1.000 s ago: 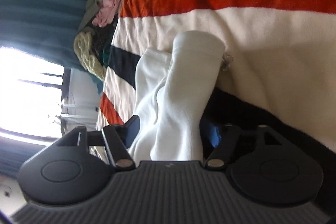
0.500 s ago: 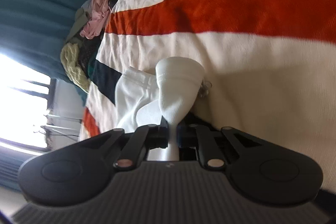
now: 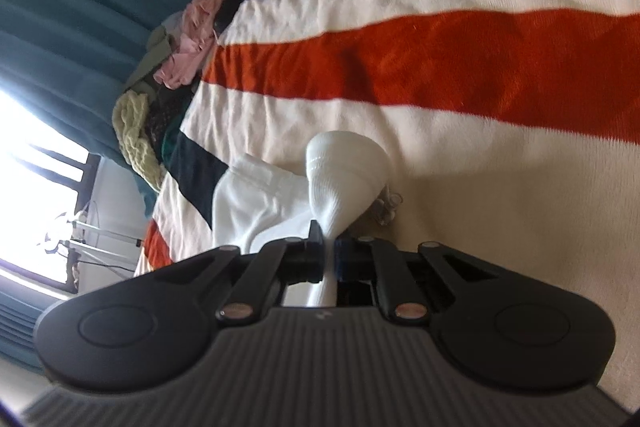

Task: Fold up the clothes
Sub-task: 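Grasp the ribbed waistband with the left gripper while the right gripper holds the drawstring, then open both grippers and release the waistband and drawstring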

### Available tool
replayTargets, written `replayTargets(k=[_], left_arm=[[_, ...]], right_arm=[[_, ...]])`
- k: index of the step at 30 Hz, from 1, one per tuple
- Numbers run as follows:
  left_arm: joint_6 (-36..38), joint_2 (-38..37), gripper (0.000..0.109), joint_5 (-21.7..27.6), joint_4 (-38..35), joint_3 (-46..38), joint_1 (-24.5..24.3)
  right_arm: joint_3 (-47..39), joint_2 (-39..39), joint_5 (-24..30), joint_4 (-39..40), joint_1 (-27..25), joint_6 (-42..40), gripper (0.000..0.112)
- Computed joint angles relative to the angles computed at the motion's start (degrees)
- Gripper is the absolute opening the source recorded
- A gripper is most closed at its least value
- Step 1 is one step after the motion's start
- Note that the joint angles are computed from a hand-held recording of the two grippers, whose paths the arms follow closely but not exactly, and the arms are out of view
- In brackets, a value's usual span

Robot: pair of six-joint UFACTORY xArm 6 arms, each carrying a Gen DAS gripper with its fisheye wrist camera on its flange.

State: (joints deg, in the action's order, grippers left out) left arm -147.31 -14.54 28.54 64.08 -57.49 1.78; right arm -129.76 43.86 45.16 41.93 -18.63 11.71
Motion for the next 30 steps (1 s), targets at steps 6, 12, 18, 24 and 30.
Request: replayTargets(k=[6, 12, 18, 24, 30], left_arm=[[7.06, -9.55, 0.013, 2.29, -2.07, 3.53, 1.45], [29.91, -17.88, 0.012, 0.48, -19.98, 6.09, 3.3], [39.92, -22.3, 0.012, 11.84, -25.88, 8.83, -2.28], [41.12, -25.0, 0.014, 12.95, -30.55, 14.74, -2.08], [46.98, -23.49, 0.029, 19.52, -31.43, 10.33, -3.91]], right_arm=[[6.04, -3.46, -8.77, 3.37, 0.92, -2.94, 0.007], [10.84, -6.82, -14.56, 5.19, 1.16, -5.04, 0.007], [14.54, -10.08, -13.32, -11.39, 0.16, 7.75, 0.007], [8.25, -6.26, -0.62, -21.09, -1.06, 16.23, 0.007], [8.37, -6.85, 0.16, -25.06, -0.56, 16.9, 0.014]])
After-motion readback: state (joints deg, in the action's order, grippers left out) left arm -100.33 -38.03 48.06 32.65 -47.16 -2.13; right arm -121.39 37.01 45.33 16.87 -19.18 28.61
